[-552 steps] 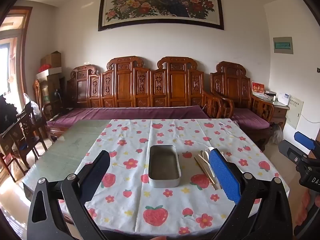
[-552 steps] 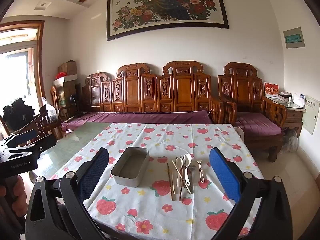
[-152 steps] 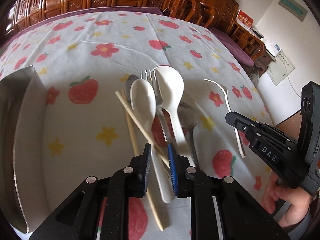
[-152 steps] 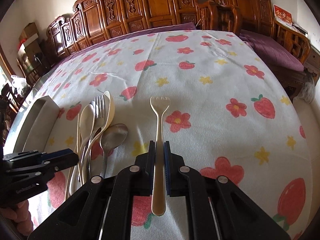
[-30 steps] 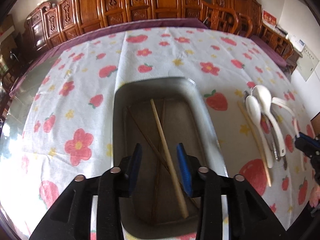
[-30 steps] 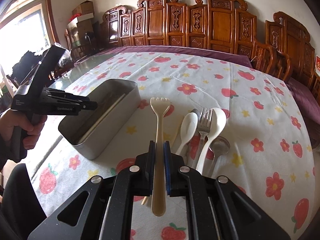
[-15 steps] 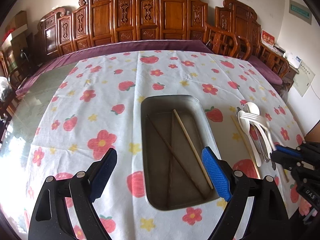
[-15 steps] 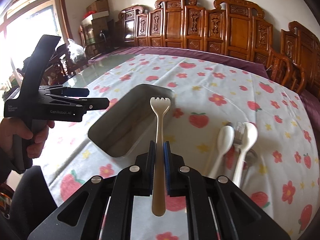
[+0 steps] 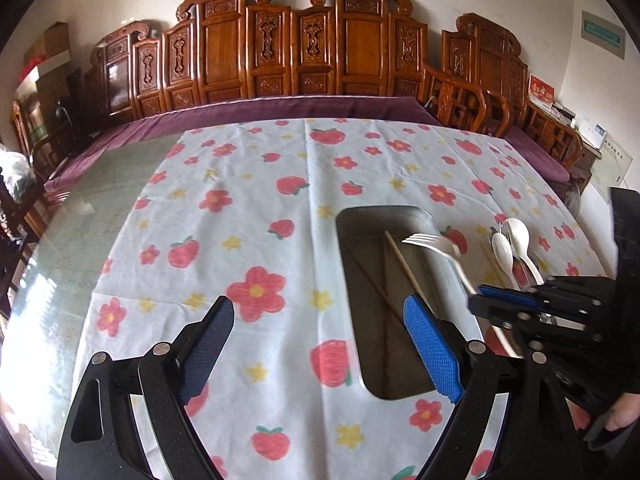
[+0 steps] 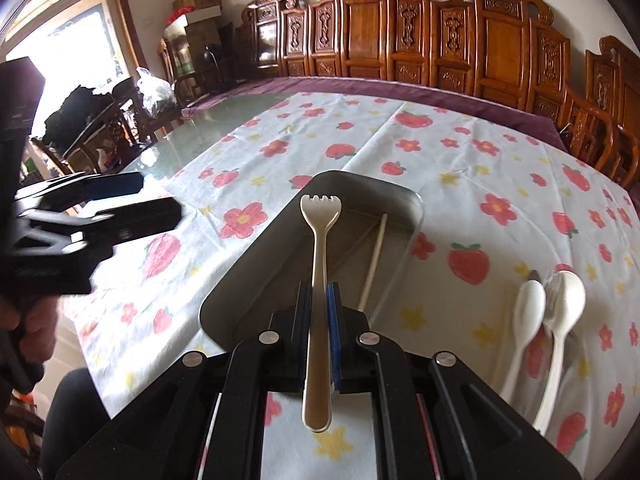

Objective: Organize utensils
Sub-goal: 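Lower the white plastic fork into the metal tray with the right tool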

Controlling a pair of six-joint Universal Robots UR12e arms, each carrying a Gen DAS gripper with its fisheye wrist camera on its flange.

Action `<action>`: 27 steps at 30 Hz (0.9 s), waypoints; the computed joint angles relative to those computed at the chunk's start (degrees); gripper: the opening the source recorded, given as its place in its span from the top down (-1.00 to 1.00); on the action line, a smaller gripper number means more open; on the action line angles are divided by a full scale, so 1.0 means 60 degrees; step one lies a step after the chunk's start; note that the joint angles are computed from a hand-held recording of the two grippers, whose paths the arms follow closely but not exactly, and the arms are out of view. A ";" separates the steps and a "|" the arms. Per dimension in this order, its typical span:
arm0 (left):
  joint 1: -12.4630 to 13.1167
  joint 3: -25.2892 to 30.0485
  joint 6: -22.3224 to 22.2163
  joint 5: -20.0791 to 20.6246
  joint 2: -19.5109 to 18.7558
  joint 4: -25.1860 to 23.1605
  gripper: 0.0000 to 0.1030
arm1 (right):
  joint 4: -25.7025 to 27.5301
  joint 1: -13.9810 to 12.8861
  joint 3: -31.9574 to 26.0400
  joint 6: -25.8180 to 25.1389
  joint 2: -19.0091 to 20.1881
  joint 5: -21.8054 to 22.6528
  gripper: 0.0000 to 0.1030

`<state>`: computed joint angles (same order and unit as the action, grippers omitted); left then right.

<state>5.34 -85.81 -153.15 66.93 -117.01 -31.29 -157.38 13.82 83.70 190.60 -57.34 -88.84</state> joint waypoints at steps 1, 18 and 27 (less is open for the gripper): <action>0.0030 0.0015 -0.0023 -0.0026 -0.0004 -0.0003 -0.62 | 0.0151 0.0013 -0.0173 0.0016 0.0112 -0.0012 0.80; 0.0270 -0.0081 -0.0011 0.0012 0.0052 0.0101 -0.62 | 0.1529 0.0004 -0.1549 0.0862 0.1083 0.0179 0.79; 0.0243 -0.0184 0.0005 0.0036 0.0145 0.0108 -0.62 | 0.0640 -0.0105 -0.0875 0.0820 0.0713 0.0547 0.79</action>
<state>6.80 -86.91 -153.12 67.15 -116.14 -30.65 -153.54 13.19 78.45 195.52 -53.06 -85.56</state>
